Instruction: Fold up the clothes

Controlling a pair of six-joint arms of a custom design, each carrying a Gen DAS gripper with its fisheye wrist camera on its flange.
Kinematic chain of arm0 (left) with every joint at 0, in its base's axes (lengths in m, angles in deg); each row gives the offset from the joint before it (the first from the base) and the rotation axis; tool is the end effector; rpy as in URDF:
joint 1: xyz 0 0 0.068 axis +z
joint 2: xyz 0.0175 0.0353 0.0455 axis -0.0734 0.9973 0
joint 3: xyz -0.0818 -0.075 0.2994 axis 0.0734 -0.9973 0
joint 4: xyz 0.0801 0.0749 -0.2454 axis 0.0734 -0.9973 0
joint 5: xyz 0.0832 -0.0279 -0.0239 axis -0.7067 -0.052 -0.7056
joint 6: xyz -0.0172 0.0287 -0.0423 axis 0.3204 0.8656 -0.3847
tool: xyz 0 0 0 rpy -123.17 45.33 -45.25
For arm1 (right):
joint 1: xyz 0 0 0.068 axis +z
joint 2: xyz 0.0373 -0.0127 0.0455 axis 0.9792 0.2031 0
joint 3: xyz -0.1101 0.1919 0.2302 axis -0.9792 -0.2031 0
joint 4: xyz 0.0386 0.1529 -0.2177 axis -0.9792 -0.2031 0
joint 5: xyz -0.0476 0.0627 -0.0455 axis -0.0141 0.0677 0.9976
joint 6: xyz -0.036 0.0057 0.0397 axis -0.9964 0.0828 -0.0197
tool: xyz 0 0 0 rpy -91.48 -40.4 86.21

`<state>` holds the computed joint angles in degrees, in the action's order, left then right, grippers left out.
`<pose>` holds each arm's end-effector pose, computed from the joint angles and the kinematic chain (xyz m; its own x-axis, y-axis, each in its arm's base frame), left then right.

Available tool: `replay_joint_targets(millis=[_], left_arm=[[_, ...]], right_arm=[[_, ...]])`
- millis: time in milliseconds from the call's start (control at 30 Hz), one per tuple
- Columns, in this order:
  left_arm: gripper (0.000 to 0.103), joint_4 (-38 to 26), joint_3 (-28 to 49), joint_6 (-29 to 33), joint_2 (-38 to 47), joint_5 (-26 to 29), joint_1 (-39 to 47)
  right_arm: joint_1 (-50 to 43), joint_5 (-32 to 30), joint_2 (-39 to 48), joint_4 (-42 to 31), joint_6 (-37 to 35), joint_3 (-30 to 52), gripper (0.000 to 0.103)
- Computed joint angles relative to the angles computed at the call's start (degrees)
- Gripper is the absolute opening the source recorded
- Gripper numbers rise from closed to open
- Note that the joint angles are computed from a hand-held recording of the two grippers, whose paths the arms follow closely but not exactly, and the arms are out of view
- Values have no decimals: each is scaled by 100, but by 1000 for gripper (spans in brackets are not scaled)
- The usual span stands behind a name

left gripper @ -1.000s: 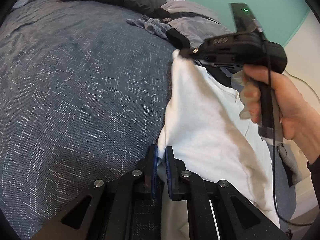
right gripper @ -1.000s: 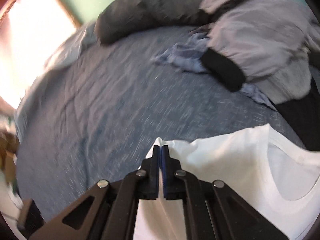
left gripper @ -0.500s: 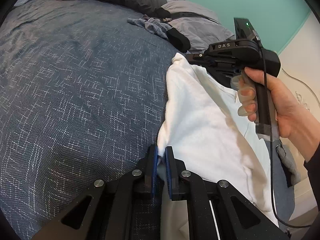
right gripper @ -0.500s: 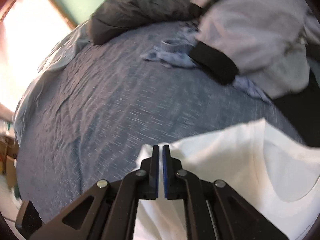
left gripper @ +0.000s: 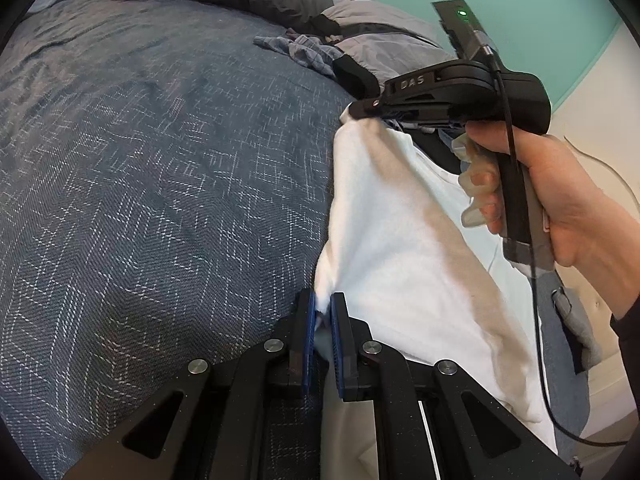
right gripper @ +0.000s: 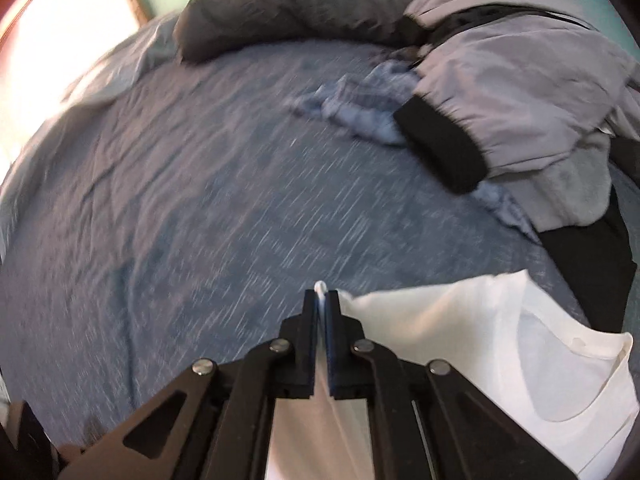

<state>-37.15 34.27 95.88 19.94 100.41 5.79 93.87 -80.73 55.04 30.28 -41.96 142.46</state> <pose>0.2221 0.0144 0.1154 -0.8414 0.0570 -0.5373 0.3759 0.7762 -0.5062 0.3423 0.1002 0.1731 -0.8400 -0.1656 -0.5166 -0.2748 0.9510 0.1420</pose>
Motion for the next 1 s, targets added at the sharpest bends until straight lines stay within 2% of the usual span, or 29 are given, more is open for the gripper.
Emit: replay_joint_targets(millis=[133,333,467,600,733,767,800,867,1000], left_arm=[[8,20,-2,-44,5,10,-23],[8,-14,19,-84,-11,25,-39],[8,-56,-5,-49,-52,33,-18],[8,-203,-3,68,-80,107,88],[8,-224,15,54,-98,83,74],[8,-181,44,-11,-67,61,26],[8,-134,80,-91,-34,33,-34],[8,-111,99,-131,-16,17,-67],[8,-122,97,-124,-21,15,-68]], right_arm=[[-396,-467,-5,374,560,-106,2],[-605,-1066,-12,830,925,-355,2],[-686,-1237,121,689,981,-264,3],[-756,-994,-111,675,881,-349,4],[-838,-1605,-309,707,548,-442,6],[-790,-1674,-266,492,405,-323,14],[-636,-1349,-248,257,228,-201,20],[-477,-1156,-177,69,25,-92,22],[-321,-1036,105,-27,88,26,22]])
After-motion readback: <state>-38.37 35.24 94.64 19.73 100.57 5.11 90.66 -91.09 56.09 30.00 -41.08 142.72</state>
